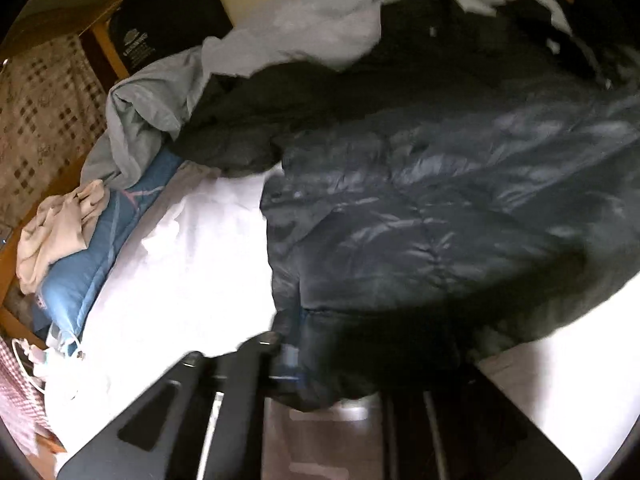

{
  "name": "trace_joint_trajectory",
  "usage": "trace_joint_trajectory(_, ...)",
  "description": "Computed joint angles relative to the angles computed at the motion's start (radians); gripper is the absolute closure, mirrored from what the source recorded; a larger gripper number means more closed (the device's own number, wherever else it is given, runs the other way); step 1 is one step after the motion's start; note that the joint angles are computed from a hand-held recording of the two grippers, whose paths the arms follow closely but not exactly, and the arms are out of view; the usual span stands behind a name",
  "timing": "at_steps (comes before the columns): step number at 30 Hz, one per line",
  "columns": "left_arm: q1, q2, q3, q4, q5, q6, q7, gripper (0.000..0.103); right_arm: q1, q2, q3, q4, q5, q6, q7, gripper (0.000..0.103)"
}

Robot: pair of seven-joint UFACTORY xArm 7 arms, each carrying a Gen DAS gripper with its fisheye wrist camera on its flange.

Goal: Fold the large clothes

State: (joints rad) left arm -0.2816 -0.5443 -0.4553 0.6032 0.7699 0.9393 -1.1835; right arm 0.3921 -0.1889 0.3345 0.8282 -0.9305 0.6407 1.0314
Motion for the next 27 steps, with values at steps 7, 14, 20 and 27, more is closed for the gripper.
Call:
trace_joint_trajectory(7,-0.121,-0.267,-0.047,-0.013,-0.181,0.165,0.061,0.096,0.036,-0.328,-0.03,-0.193,0.22,-0.133,-0.073,0.095)
trace_joint_trajectory(14,-0.225,-0.427,-0.136,-0.05,-0.405,0.313,0.103,0.094,0.176,-0.561,0.017,-0.348,0.485,-0.012,-0.18,0.095)
trace_joint_trajectory(20,-0.242,-0.467,-0.157,-0.063,-0.465,0.341,0.091,0.094,0.158,-0.609,0.072,-0.346,0.602,0.055,-0.238,0.094)
trace_joint_trajectory(27,-0.263,-0.503,-0.153,-0.01,-0.524,0.409,0.132,0.093,0.158,-0.671,0.07,-0.32,0.725,0.146,-0.338,0.094)
